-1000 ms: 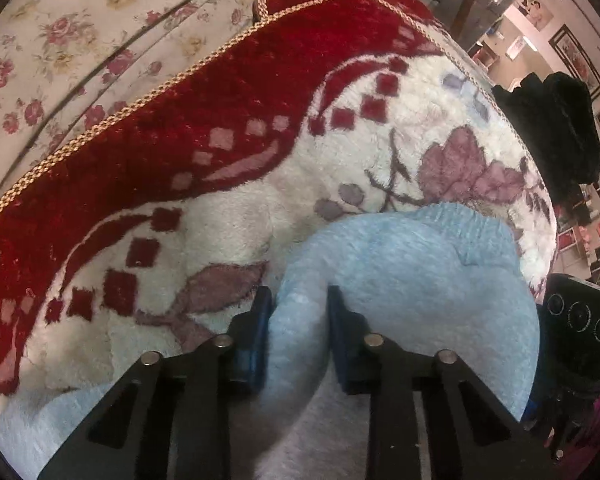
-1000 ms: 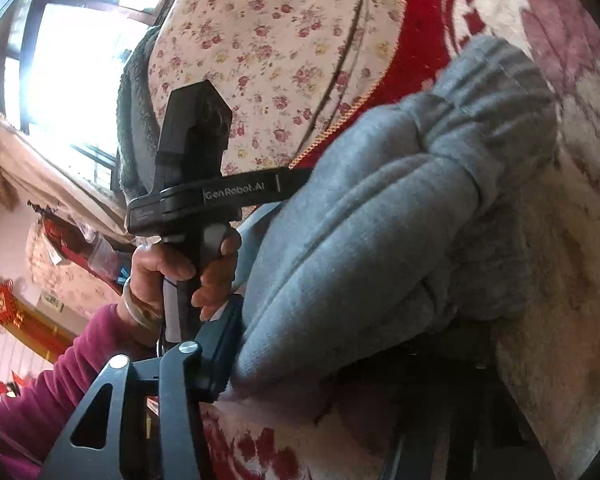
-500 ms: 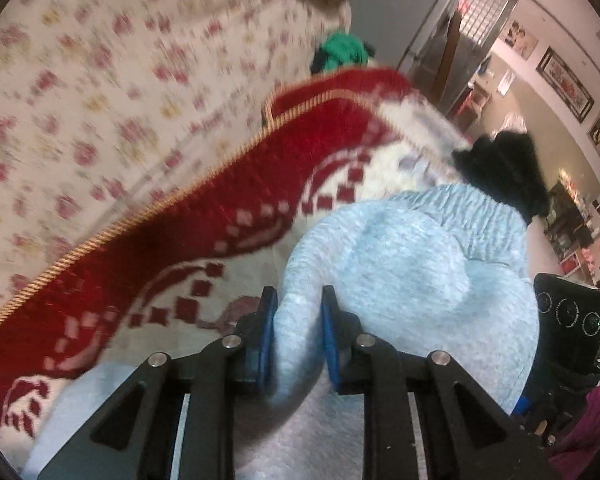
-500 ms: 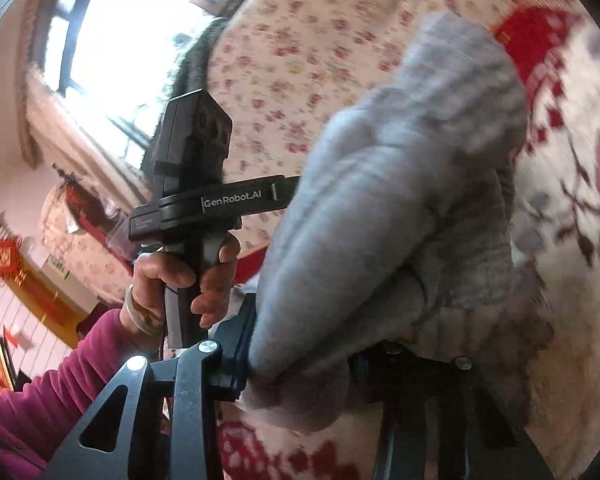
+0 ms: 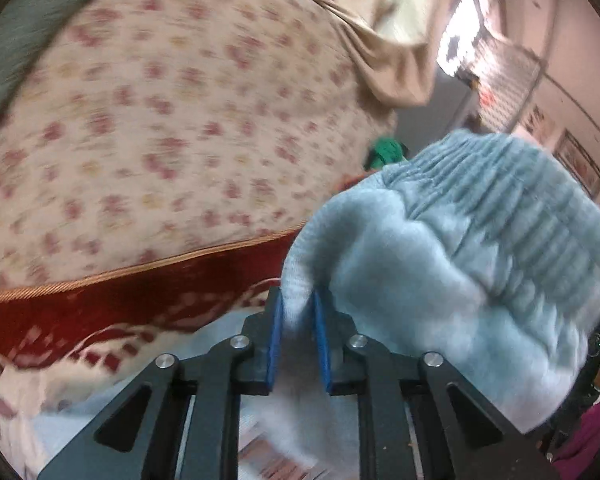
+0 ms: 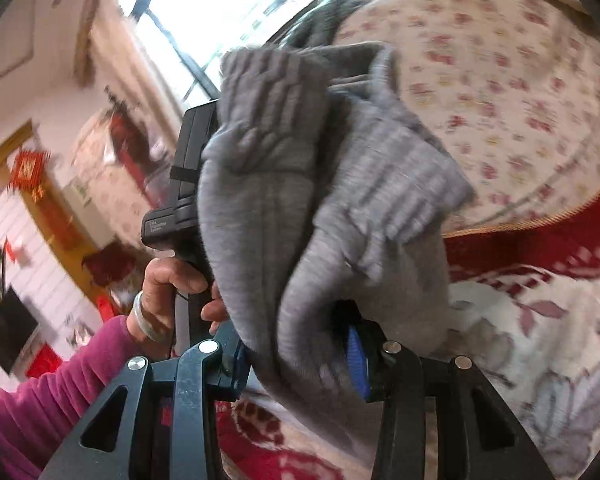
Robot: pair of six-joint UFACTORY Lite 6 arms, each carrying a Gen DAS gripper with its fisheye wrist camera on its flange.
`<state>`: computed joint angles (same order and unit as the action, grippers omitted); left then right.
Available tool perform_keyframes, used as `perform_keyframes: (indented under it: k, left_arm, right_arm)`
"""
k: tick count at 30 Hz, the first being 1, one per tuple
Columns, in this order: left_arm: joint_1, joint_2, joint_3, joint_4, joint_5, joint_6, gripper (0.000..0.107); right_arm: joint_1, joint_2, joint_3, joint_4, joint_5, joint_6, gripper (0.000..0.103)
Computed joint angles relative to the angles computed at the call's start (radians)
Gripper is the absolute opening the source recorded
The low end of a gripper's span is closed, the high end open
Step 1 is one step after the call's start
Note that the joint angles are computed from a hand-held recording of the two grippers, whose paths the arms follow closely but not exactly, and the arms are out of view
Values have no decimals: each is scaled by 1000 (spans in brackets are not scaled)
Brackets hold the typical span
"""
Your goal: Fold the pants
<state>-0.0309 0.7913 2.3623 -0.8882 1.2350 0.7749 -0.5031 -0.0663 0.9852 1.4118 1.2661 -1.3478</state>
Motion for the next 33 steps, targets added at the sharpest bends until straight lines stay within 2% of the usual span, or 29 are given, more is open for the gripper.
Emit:
perform_keyframes:
  k: [3, 4, 9, 12, 15, 16, 17, 18, 19, 20, 23, 25, 27, 29, 33]
  left_arm:
    - [146, -53, -135, -36, -2, 80, 9]
    - [205, -51, -158, -42, 2, 95, 1]
    - [401, -20, -237, 16, -45, 146, 0]
    - [518, -5, -304, 16, -65, 169, 0]
    - [604, -28, -369, -7, -79, 201, 4]
    - [620, -44, -389, -16, -82, 210, 12]
    - [642, -82, -426, -26, -79, 230, 25]
    - [651, -122, -468, -39, -83, 256, 34]
    - [658, -171, -518, -57, -89, 292, 51]
    - [665, -231, -582, -80, -91, 338, 60]
    - [655, -377, -719, -127, -68, 415, 73]
    - [626, -472, -811, -145, -69, 445, 76]
    - [575, -571, -907, -148, -86, 462, 77]
    - [522, -652, -991, -143, -110, 477, 80]
    - [404, -780, -1145, -121, -191, 501, 80]
  right_arm:
    - [208, -57, -16, 20, -169, 18, 44]
    - [261, -66, -19, 21, -209, 23, 44]
    - [577, 13, 4, 33, -483, 33, 44]
    - [728, 82, 26, 53, -598, 27, 46]
    - [806, 132, 46, 62, -583, 36, 46]
    - [805, 146, 51, 62, -559, 35, 46]
    - [813, 153, 53, 59, -547, 40, 47]
    - [816, 138, 42, 53, -545, 41, 48]
    - [802, 127, 25, 52, -525, 30, 48]
    - [789, 113, 17, 43, -501, 38, 48]
    - [675, 39, -36, 5, -337, 73, 50]
    - [602, -19, -84, -10, -267, 77, 52]
    - [499, -102, -145, -48, -228, 76, 58]
    - [392, -170, -192, -93, -202, 75, 61]
    - [255, -186, -215, -151, -189, 62, 68]
